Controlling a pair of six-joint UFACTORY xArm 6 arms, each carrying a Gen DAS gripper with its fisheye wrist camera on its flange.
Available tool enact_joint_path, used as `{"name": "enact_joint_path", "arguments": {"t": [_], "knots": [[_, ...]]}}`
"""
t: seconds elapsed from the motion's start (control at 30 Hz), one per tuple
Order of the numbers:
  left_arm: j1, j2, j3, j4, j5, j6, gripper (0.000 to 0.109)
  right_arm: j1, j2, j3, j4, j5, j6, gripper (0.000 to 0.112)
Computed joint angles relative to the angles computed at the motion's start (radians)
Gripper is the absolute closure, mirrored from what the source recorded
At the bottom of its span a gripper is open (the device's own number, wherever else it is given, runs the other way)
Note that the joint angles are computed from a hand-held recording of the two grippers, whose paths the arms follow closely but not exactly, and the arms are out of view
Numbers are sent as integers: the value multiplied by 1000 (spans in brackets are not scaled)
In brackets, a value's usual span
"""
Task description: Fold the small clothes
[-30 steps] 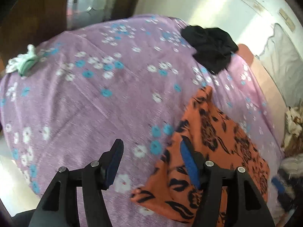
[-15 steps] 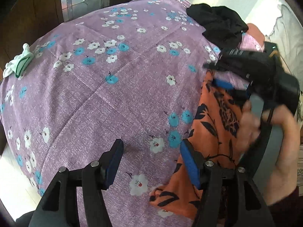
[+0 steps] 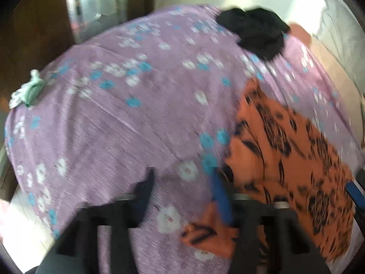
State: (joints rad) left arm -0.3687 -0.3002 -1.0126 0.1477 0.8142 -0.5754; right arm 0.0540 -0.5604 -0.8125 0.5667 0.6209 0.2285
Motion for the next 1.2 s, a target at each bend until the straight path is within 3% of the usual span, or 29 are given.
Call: {"name": "enact_joint_path", "arguments": {"t": [0.03,0.1,0.17,0.2,0.23,0.3,0.37,0.53,0.67,0.77,0.93,1.0,1.07,1.2], "knots": [[-11,-12,13,29,4,2,87,-22,-44,35,-17,8,-10,72],[-40,-34,40,129,-16,-46,88,-84,-158,127,-88,118,50,72],[-44,-79,82,85,-44,3,87,-133,-204,192,-125,205,66,74],[-43,-106,103,77,-53,5,82,-150,-244,229,-93,206,36,84],[-40,-151,133,67,-63,-4,77,-172,-314,284,-29,183,-14,85],[-31,-230,191,17,-85,-3,41,-209,-377,317,11,225,-44,85],[-23,-343,276,-60,-115,-3,37,-238,-439,361,53,221,-81,85],[-21,-371,309,-348,-86,121,37,-281,-385,336,175,221,-127,82],[-45,-323,312,-496,-123,122,37,-231,-324,330,220,171,-112,82],[-74,-252,278,-392,-202,38,37,-243,-307,321,242,193,-126,82],[-83,-114,175,-323,-240,-49,40,-266,-307,331,287,212,-170,82],[-94,-68,130,-241,-219,-101,66,-266,-302,326,286,220,-190,82],[-98,-58,121,-237,-218,-81,79,-276,-295,322,300,234,-216,82],[-125,-57,104,-130,-216,-104,85,-318,-293,320,350,288,-258,82]]}}
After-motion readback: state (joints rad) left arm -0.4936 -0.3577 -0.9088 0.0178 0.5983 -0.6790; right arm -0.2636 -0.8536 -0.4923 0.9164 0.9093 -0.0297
